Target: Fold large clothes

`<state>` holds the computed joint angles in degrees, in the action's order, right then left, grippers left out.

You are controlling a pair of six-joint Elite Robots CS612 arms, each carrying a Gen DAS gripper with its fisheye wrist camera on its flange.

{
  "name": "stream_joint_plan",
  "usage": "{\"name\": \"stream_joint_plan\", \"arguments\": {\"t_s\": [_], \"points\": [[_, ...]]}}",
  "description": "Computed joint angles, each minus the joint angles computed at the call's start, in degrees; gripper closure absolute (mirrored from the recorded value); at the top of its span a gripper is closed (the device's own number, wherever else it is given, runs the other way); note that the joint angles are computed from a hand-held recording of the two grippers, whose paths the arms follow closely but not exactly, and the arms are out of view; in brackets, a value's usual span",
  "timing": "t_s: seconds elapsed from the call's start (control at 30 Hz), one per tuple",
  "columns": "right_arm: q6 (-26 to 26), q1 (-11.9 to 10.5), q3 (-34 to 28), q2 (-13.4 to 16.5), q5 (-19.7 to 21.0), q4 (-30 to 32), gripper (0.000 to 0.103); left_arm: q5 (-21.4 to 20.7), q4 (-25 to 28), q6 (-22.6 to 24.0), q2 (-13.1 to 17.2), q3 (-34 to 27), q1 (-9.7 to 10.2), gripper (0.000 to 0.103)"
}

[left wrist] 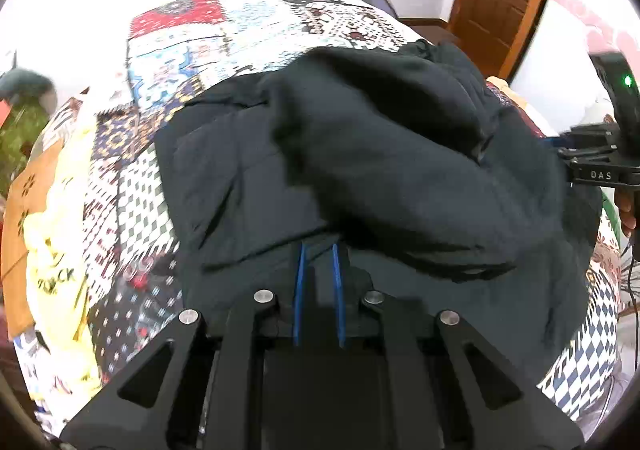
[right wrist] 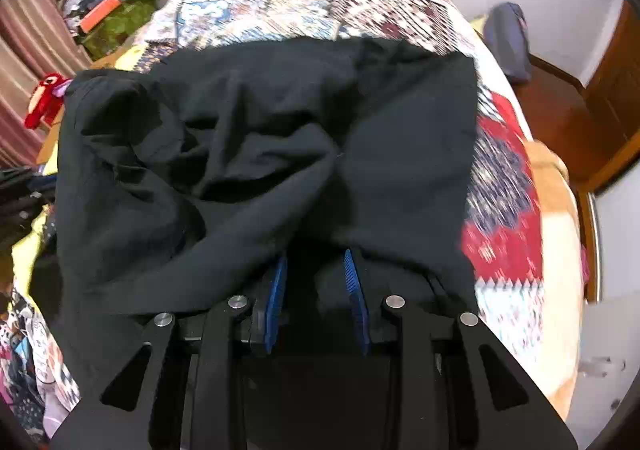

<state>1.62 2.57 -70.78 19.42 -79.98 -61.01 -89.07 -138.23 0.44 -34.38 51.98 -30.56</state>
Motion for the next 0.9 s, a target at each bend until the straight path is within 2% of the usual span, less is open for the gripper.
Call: {"name": "stream_joint_plan", "arguments": {"t_s": [0.17,0.27,0.37,0.47,0.53,0.67,0.83,0.9], "points": [[4.2,-1.2,-2.0,0.2,0.2,-0.1,0.076,4.4,-3.4,-1.2,-2.2,2.9,-0.14,0.092],[5.6,-1.2,-2.1,-0.3,0.0,-3.2,0.076,4.2,-5.2,-1.1,-1.8,0.9,0.26,0.091],[6.2,-1.1,-0.1,-1.7,0.8,-8.4,0.071,3.4,-7.7,-0.7,-1.5,-1.0,0.08,0.089],[6.4,-0.7,-1.1,-1.4,1.3,-11.7,0.066,2.5,-9.6,-0.5,-0.3,-3.8,-0.05,0.083],[6.5,-0.4,0.7,-2.1,2.0,-15.0,0.065,0.9,-10.1,-0.2,0.6,-5.7,-0.23,0.08],[6.4,0.6,3.8,-2.8,2.4,-18.2,0.064,-0.5,-7.8,0.2,3.3,-10.6,-0.73,0.08],[5.2,1.9,5.1,-2.2,1.5,-15.3,0.064,-0.2,-1.7,-0.2,7.3,-16.0,-0.99,0.08],[4.3,1.9,5.8,-1.9,1.6,-13.5,0.064,1.5,-0.2,-0.2,8.3,-16.8,-1.05,0.08]]}}
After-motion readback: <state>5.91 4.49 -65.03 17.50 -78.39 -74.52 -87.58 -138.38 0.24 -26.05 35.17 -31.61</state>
